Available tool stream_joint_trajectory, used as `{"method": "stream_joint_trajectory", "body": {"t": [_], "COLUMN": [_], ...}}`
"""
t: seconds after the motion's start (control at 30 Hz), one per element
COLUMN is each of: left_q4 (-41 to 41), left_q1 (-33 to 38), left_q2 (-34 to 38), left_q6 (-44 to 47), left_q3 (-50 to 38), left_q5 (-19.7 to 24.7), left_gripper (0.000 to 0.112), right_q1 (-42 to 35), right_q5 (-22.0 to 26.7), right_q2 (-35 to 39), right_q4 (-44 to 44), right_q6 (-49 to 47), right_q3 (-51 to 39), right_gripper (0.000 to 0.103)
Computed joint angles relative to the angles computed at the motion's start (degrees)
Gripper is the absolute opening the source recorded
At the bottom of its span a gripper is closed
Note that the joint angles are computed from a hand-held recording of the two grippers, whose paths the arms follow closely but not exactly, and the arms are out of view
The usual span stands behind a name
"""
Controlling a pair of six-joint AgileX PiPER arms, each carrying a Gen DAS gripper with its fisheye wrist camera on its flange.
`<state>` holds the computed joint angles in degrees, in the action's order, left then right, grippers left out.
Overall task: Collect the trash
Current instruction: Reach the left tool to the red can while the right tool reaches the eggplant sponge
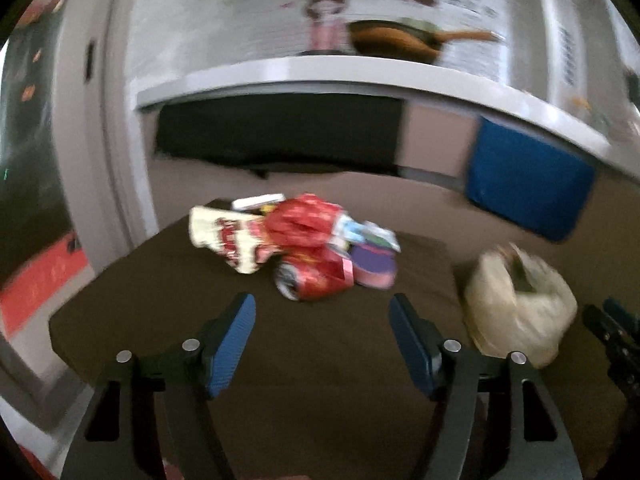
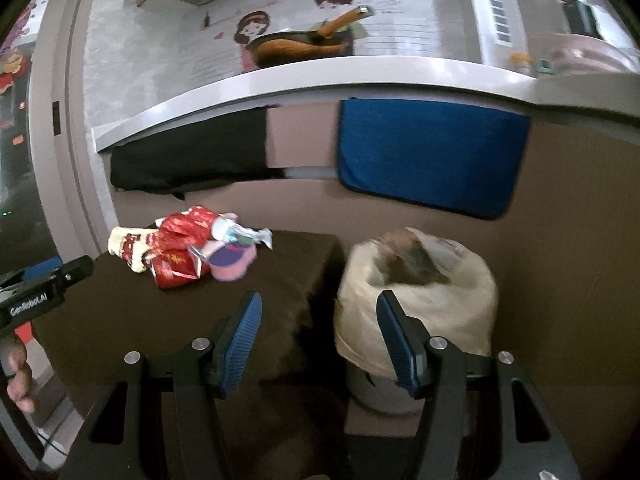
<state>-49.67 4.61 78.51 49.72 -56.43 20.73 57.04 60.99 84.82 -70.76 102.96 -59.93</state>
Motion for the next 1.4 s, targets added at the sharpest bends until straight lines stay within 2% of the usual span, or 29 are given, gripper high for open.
{"method": "stream_joint_trajectory", "body": {"t": [0.07,0.1,0.2,0.3,0.37,0.53,0.7,0.83,1.0,1.13,1.3,1.4], "left_q4": [-8.5,-10.9,-13.1,-8.2,-4.3,2.9,15.4,20.2,13.2,12.4,13.1,12.1], "left_q1": [5.7,7.2,9.3,10.1,9.0,4.5,0.5,-0.1,1.6,1.9,1.6,2.5], "left_q2": [5.7,7.9,15.5,25.0,30.3,40.0,49.0,52.8,54.9,57.3,56.3,55.4], "left_q6": [6.7,8.7,10.6,3.0,-3.4,-14.4,-29.1,-34.3,-31.3,-31.4,-34.0,-33.6], "left_q3": [-4.6,-6.4,-12.3,-22.5,-28.7,-42.0,-56.7,-61.7,-62.8,-66.3,-65.0,-63.8], "left_q5": [6.5,8.4,11.0,17.7,20.5,21.7,23.6,26.1,30.2,34.1,33.2,34.0], "left_gripper": [0.069,0.069,0.065,0.062,0.061,0.061,0.061,0.061,0.061,0.061,0.058,0.058], "right_q1": [-3.1,-4.8,-8.9,-12.8,-14.9,-18.2,-19.9,-20.4,-22.1,-22.2,-21.7,-22.0], "right_q5": [-3.6,-5.9,-11.3,-15.8,-17.9,-20.8,-22.5,-22.5,-25.0,-26.3,-25.6,-26.0], "right_q2": [2.7,4.3,9.5,14.9,17.9,23.9,26.1,26.7,27.7,28.0,28.1,28.0], "right_q4": [-0.5,-0.7,0.2,3.4,6.0,11.9,15.2,14.4,16.7,16.9,15.4,16.0], "right_q6": [-2.6,-3.9,-8.1,-13.1,-15.7,-20.4,-23.2,-23.2,-24.4,-24.1,-23.0,-23.6], "right_q3": [-3.2,-4.9,-10.3,-15.9,-18.8,-24.1,-25.0,-24.7,-24.9,-24.4,-23.9,-23.9], "right_gripper": [0.057,0.057,0.057,0.057,0.057,0.057,0.057,0.057,0.057,0.057,0.057,0.057]}}
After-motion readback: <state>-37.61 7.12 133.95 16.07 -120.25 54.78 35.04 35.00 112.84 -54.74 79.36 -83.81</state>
